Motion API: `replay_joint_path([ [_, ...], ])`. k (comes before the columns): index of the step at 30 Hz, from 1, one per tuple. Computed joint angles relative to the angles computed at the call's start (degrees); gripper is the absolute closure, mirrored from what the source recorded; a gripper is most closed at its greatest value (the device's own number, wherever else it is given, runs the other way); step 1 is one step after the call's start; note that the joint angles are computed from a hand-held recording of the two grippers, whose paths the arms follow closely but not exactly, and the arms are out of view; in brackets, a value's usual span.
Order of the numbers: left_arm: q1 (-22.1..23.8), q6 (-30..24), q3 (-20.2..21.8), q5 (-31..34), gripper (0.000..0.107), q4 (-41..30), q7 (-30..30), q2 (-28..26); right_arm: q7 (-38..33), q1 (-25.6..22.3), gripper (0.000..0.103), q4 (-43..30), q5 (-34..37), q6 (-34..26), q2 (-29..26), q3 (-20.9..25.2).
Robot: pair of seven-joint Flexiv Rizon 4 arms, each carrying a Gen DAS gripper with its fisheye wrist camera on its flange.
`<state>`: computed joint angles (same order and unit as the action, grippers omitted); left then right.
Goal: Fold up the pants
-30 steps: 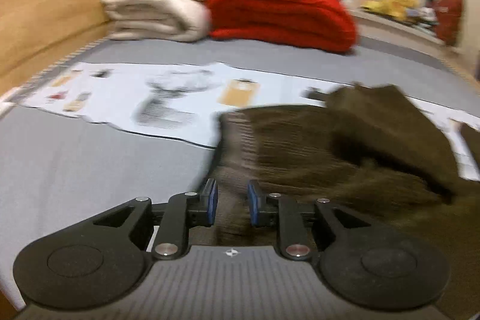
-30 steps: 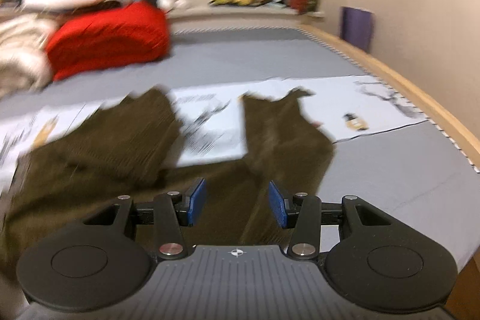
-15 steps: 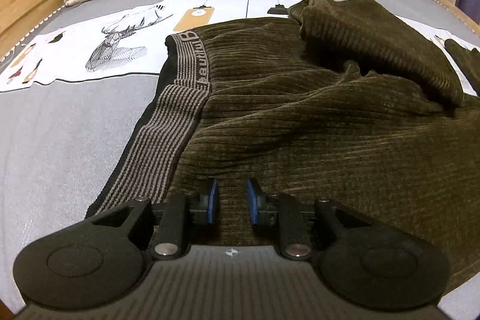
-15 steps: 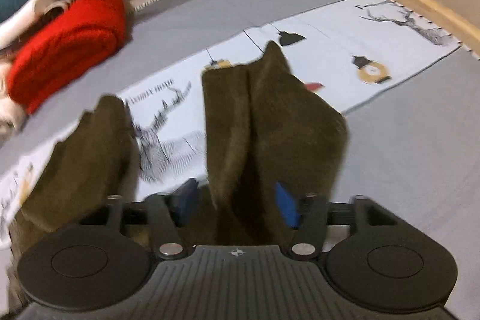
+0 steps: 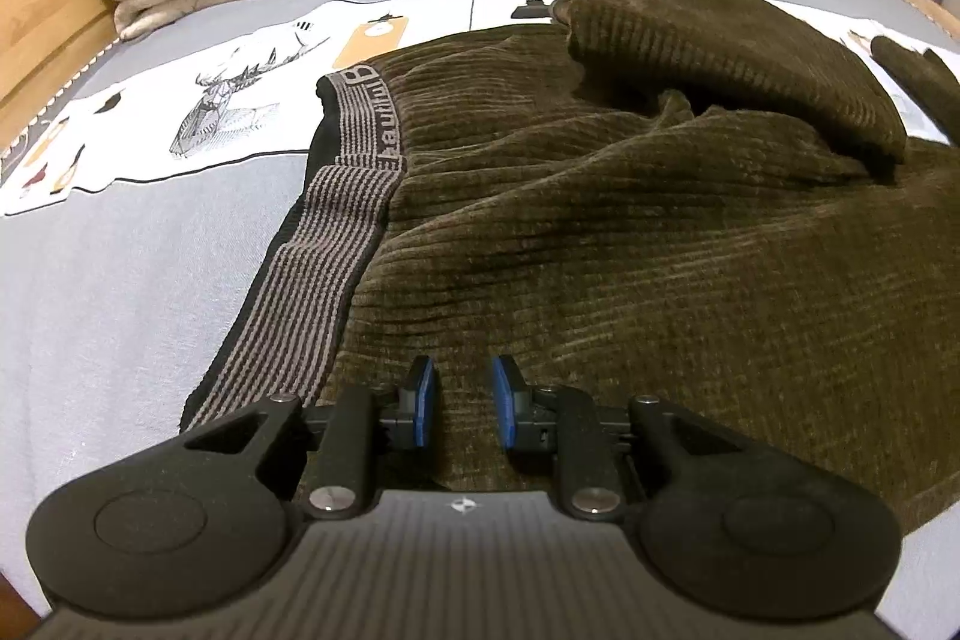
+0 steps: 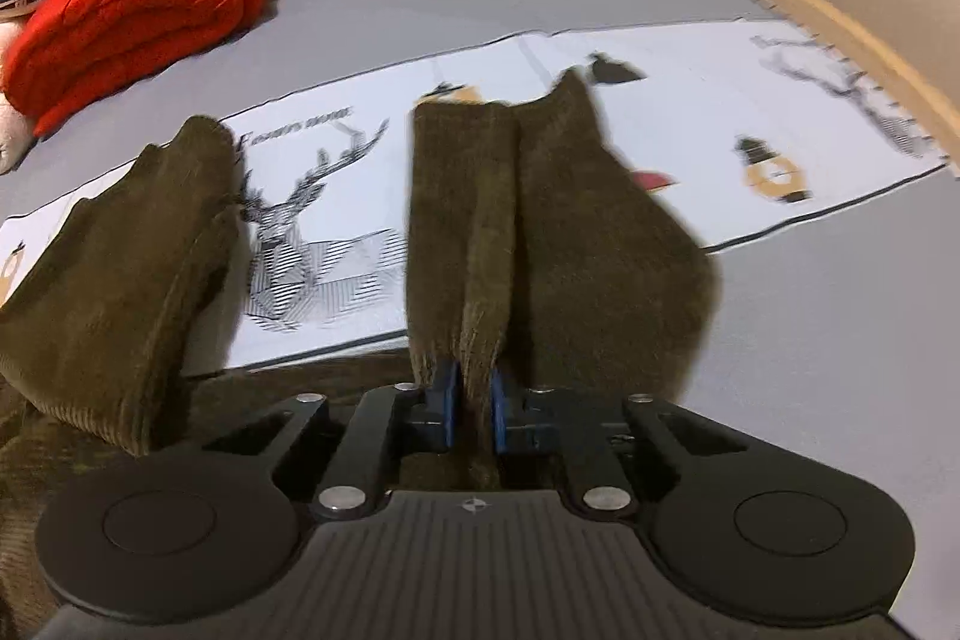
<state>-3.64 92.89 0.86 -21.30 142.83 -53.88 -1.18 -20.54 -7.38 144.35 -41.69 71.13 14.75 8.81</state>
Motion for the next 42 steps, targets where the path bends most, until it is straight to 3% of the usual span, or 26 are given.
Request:
replay_joint_path([
  [5,0.19,0.45,0.92,4.72,0.083,0.33,-2.2,0.51,-7.41,2.47,0.096,2.77,12.15,-12.51,10.06,-0.32],
  [11,1.58,-0.65,3.08,19.21,0.083,-1.95,-11.78,0.01,-23.19,6.68,0.096,4.29,27.74,-34.3,20.94,-1.16],
  [14,2.03,-0.83,3.5,23.08,0.083,-2.62,-14.74,-0.14,-28.65,7.62,0.096,4.75,32.47,-39.24,24.42,-1.53],
  [17,2.39,-0.84,3.25,23.31,0.083,-2.66,-14.95,-0.14,-30.28,6.71,0.095,5.91,34.07,-36.16,27.32,-1.77],
  [20,2.57,-0.66,3.13,23.51,0.083,-2.63,-14.96,-0.19,-29.79,5.04,0.085,6.43,34.11,-31.78,27.81,-1.7],
  [25,2.7,0.14,3.77,27.0,0.083,-3.0,-16.5,-0.53,-26.42,1.37,0.074,7.28,29.46,-20.03,24.81,-0.41],
  [30,2.45,0.2,4.78,31.32,0.083,-3.88,-19.37,-0.88,-22.54,-3.29,0.056,7.29,23.06,-9.51,20.84,0.63],
  [33,2.5,0.22,5.0,33.17,0.083,-4.15,-20.43,-0.87,-23.37,-2.9,0.054,6.43,21.53,-8.5,17.6,0.27],
  [39,3.05,1.38,3.34,26.91,0.083,-2.49,-15.38,-0.7,-24.21,-2.57,0.05,4.54,16.88,-7.41,10.2,0.15],
  [42,2.58,1.23,4.32,29.46,0.083,-3.0,-17.14,-0.75,-22.83,-2.74,0.047,3.27,14.21,-6.15,6.92,0.02],
])
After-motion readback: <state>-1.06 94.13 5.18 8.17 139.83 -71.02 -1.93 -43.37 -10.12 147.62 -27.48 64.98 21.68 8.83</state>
